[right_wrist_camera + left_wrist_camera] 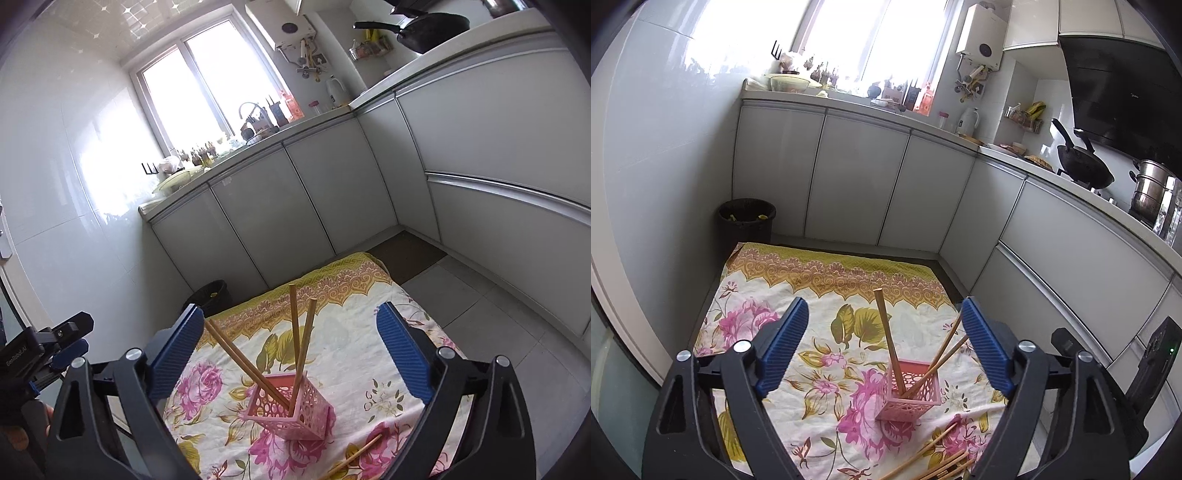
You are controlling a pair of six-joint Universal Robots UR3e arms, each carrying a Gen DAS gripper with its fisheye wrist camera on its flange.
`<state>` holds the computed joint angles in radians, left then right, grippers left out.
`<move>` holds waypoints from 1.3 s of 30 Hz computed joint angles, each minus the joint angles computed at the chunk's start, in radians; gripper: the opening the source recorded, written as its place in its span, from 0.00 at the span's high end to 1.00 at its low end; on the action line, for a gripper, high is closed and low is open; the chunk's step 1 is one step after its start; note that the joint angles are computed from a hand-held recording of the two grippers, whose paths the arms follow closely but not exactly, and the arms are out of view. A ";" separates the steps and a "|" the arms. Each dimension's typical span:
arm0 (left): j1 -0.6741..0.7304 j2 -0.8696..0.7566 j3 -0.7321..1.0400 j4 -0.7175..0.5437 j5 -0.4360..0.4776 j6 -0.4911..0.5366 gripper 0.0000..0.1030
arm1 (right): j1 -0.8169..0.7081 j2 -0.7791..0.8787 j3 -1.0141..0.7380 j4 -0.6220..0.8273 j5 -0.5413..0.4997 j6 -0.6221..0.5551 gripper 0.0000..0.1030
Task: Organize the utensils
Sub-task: 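Grasp a wooden chopstick from the pile with the left gripper while the right gripper approaches the pile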
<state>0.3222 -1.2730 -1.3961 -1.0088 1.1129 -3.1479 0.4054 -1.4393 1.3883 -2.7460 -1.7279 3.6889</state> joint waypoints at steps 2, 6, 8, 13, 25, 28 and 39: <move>-0.013 0.008 -0.003 -0.007 0.008 0.017 0.07 | -0.005 -0.053 0.066 -0.012 0.009 0.006 0.07; -0.080 -0.016 0.041 -0.108 0.059 0.096 0.07 | -0.015 -0.165 0.195 0.029 0.017 0.004 0.06; -0.122 -0.030 0.052 -0.155 0.087 0.144 0.07 | -0.034 -0.241 0.291 0.053 0.038 0.009 0.07; -0.234 -0.058 0.041 -0.221 0.155 0.241 0.07 | -0.130 -0.434 0.517 0.142 0.139 0.017 0.07; -0.454 -0.306 0.146 -0.432 0.248 0.339 0.07 | -0.385 -0.686 0.767 0.382 0.421 -0.039 0.07; -0.505 -0.403 0.196 -0.468 0.292 0.332 0.08 | -0.459 -0.727 0.788 0.455 0.499 -0.064 0.07; -0.629 -0.847 0.623 -0.664 0.364 0.297 0.64 | -0.578 -0.777 0.811 0.580 0.623 -0.137 0.07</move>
